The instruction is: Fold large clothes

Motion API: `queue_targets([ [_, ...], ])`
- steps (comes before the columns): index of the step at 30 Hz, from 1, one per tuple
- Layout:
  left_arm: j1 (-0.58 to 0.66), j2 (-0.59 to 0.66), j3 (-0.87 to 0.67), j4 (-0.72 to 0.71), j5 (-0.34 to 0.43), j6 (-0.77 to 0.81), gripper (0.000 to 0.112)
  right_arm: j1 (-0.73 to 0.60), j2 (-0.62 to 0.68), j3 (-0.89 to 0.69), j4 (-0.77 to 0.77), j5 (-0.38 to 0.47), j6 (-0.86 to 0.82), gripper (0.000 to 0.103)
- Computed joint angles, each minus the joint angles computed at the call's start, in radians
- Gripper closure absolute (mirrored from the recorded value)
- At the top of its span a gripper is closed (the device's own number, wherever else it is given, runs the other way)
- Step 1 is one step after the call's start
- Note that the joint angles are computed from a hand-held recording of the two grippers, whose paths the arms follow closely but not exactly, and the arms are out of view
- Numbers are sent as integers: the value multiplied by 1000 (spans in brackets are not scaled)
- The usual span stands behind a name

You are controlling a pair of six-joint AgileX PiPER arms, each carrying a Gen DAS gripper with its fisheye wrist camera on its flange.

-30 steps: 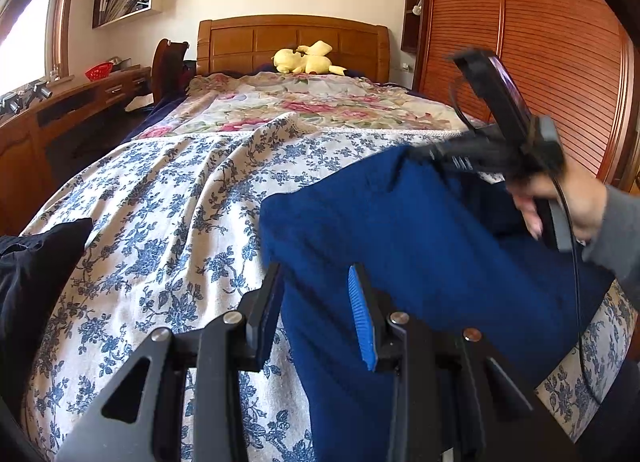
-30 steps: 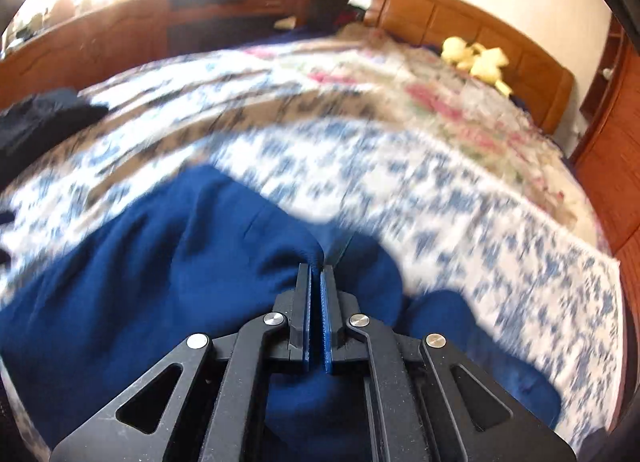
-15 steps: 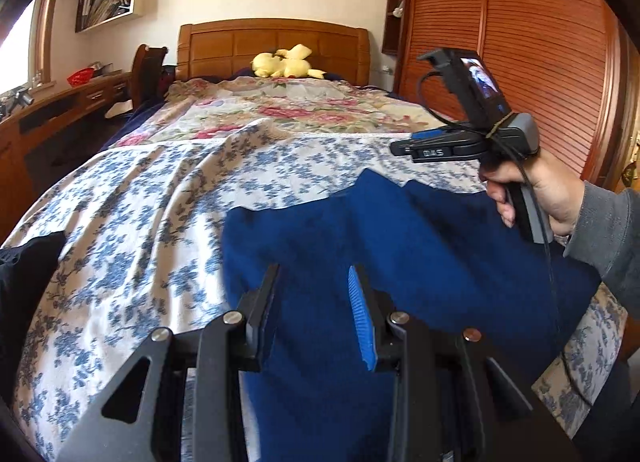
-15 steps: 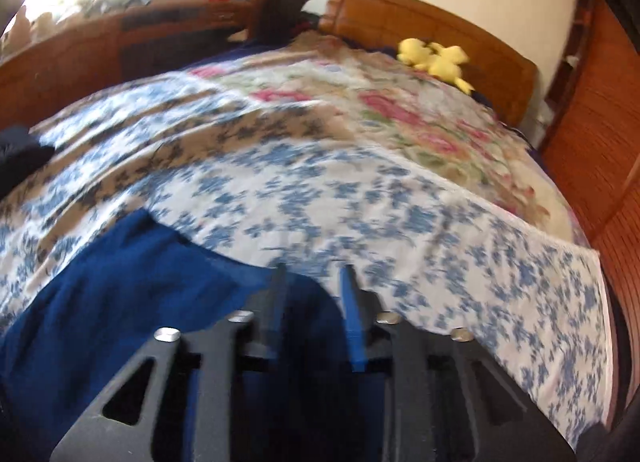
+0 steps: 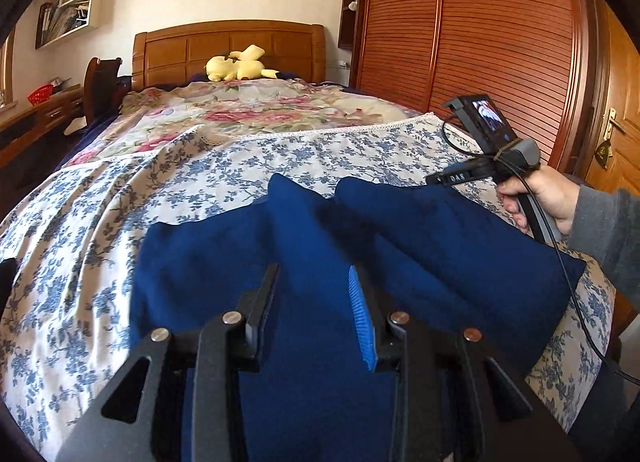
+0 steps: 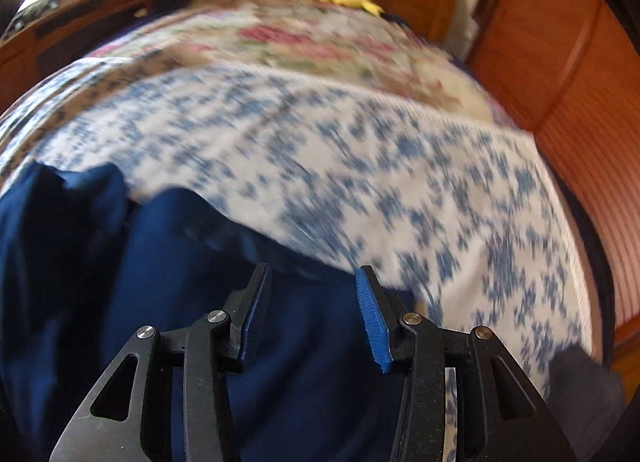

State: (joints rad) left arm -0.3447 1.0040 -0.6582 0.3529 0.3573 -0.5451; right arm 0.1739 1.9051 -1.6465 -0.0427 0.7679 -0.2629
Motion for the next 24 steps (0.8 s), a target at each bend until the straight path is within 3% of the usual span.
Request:
queue_targets([
  [5,-16,61,-24,-12,-36,1,77,-73,18,9,62,29,-49,59],
  [9,-10,96,-38,-111,-56,105,75,-113,55,-20,97,61,-65,59],
  [12,-32,109,-45,-33,-49,28,75,-165,88,-63,231,122,-134,59],
  [13,-39,110,-46,-13,-45,7,75,-176,91,-65,266,129,-159,65],
  [14,-39,111,-46,-16,-47,11,75,-186,92,-67,309,141,-197,92],
  [15,-38,112,-46,-15,-45,10,75,-190,89,-66,345,153,-244,103],
  [17,-37,110,-46,-12,-44,8,75,-185,38,-2,380,78,-303,103],
  [18,-39,109,-46,-5,-43,-1,75,-185,-11,51,382,-9,-298,103],
  [20,-45,110,-44,15,-42,-22,75,-195,-60,81,330,-115,-176,103],
  [22,-48,109,-42,15,-42,-21,75,-201,-52,41,223,-122,-57,103],
  [24,-50,103,-39,16,-40,-22,75,-226,-13,-37,227,-40,-49,103],
])
